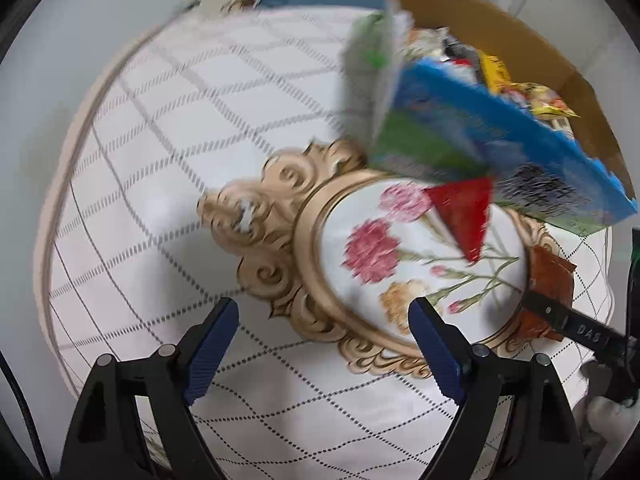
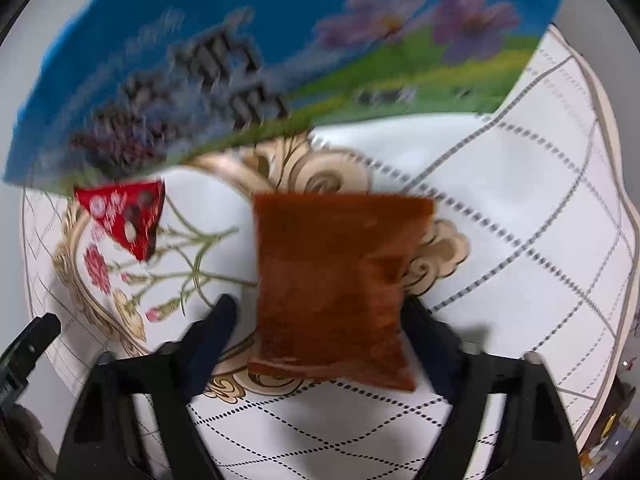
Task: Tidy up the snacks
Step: 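Grasp the red triangle candy with the left tool while the right tool grasps the orange bag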
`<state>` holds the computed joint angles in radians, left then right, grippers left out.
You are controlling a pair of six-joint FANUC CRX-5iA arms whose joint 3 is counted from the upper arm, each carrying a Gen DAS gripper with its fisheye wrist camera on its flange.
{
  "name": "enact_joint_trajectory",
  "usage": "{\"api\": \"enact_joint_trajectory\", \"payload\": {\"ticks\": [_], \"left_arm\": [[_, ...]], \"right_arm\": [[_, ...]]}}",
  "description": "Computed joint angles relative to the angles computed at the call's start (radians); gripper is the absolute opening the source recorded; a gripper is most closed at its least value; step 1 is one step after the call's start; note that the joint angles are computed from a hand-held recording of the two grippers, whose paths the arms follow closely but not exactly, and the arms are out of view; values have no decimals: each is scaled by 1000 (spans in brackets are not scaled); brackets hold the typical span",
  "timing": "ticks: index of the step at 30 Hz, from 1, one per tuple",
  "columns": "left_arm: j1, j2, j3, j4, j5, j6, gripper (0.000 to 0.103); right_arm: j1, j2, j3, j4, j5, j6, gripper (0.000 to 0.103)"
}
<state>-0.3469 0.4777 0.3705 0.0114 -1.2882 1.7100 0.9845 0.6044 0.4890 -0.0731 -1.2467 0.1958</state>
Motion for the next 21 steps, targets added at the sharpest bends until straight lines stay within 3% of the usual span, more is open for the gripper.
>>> {"api": "enact_joint_trajectory", "payload": {"ticks": [4,7,12,21], "left_arm": [[64,-16,-68,58,4,32,87],[99,-19,-86,77,6,45,87],[168,-3,-106,200,16,54,87],[90,83,-29,369,51,-28,87]], "right_arm": [[36,34,42,30,-3,47,69],[51,54,69,21,3,63,69],[61,73,98,10,24,59,68],[69,73,78,59,35,-23,63]]}}
